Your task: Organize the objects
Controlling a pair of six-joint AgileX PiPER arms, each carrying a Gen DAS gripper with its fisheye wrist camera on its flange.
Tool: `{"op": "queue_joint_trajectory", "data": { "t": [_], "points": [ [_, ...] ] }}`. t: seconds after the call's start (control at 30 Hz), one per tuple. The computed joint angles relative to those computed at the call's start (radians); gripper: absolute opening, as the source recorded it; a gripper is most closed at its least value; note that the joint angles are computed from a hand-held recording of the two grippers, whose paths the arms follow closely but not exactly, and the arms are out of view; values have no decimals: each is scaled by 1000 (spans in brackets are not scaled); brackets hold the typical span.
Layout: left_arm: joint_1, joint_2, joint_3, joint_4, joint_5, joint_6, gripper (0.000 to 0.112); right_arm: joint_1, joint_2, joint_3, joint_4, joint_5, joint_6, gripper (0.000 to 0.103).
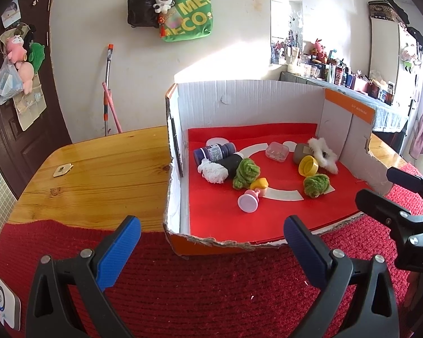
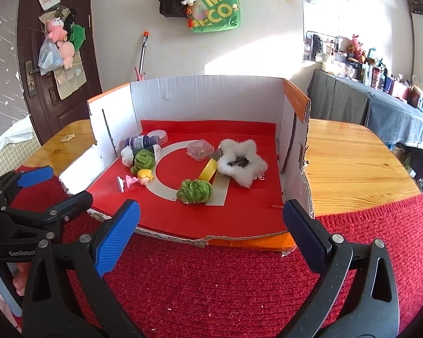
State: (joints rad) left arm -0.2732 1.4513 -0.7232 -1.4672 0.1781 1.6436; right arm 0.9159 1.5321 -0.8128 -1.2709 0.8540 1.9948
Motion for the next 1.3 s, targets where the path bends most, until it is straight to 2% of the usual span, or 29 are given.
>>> {"op": "queue_joint_trajectory", "data": {
  "t": [0.2, 0.77, 0.87, 1.0, 1.1, 1.2, 1.3],
  "points": [
    [0, -43, 25, 39, 13, -37, 103, 15, -35, 30, -24, 0, 46, 103],
    [10, -118, 87, 328, 48, -350, 103, 113, -58, 36, 89, 75, 24, 103],
    [19, -129, 94, 422, 72, -440, 103, 134, -60, 44, 110, 82, 29, 103],
    [24, -133, 102, 503, 111, -525, 103, 131, -67, 61, 147, 37, 16, 103],
    [5, -127, 110, 598, 104, -625, 103, 135, -59, 67, 168, 22, 11, 103],
    [-19, -118, 106, 756, 96, -790, 103, 138, -49, 69, 184, 14, 7, 103],
    [-19, -116, 102, 813, 104, -852, 103, 143, -46, 77, 187, 18, 16, 103]
  ]
}}
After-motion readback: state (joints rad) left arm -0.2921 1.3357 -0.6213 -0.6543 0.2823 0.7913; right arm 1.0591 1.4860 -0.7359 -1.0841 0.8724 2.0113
